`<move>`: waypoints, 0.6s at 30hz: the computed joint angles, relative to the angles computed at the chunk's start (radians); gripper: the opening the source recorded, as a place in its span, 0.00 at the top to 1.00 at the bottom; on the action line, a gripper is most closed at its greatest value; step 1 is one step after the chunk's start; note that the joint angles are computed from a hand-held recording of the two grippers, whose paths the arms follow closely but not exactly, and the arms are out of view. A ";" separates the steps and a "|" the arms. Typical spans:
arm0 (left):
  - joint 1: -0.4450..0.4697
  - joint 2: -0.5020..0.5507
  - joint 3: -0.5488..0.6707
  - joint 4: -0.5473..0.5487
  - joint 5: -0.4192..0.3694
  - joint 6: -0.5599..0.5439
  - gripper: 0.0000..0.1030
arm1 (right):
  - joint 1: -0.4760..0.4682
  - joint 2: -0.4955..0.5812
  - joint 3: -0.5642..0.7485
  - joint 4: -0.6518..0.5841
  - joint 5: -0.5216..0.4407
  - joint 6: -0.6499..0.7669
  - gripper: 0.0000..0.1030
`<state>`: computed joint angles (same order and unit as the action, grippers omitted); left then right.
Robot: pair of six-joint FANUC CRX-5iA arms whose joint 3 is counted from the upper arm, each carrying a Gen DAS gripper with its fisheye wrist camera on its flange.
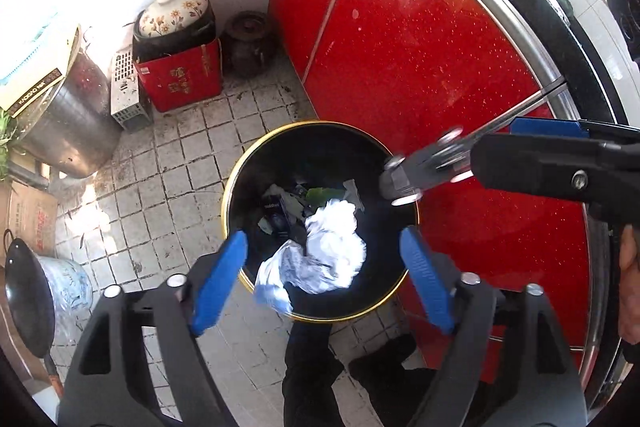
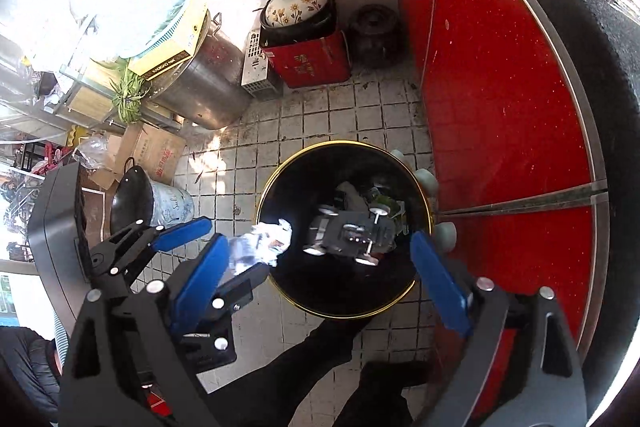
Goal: Collect trash
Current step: 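Move both open tools back over the countertop trash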
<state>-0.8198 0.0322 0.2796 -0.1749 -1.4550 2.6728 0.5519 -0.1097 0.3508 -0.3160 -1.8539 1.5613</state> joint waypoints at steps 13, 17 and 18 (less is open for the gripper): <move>-0.008 0.039 0.164 -0.036 -0.136 -0.053 0.17 | -0.050 -0.007 0.193 -0.038 -0.081 -0.023 0.12; -0.056 0.151 0.411 -0.113 -0.273 -0.158 0.08 | -0.166 -0.009 0.324 -0.078 -0.138 -0.043 0.12; -0.069 0.191 0.495 -0.132 -0.307 -0.197 0.07 | -0.201 -0.004 0.361 -0.085 -0.154 -0.043 0.11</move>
<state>-0.8887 0.2235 0.7749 -0.3065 -1.7618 2.4760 0.3508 -0.1136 0.7116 -0.4012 -2.0075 1.5181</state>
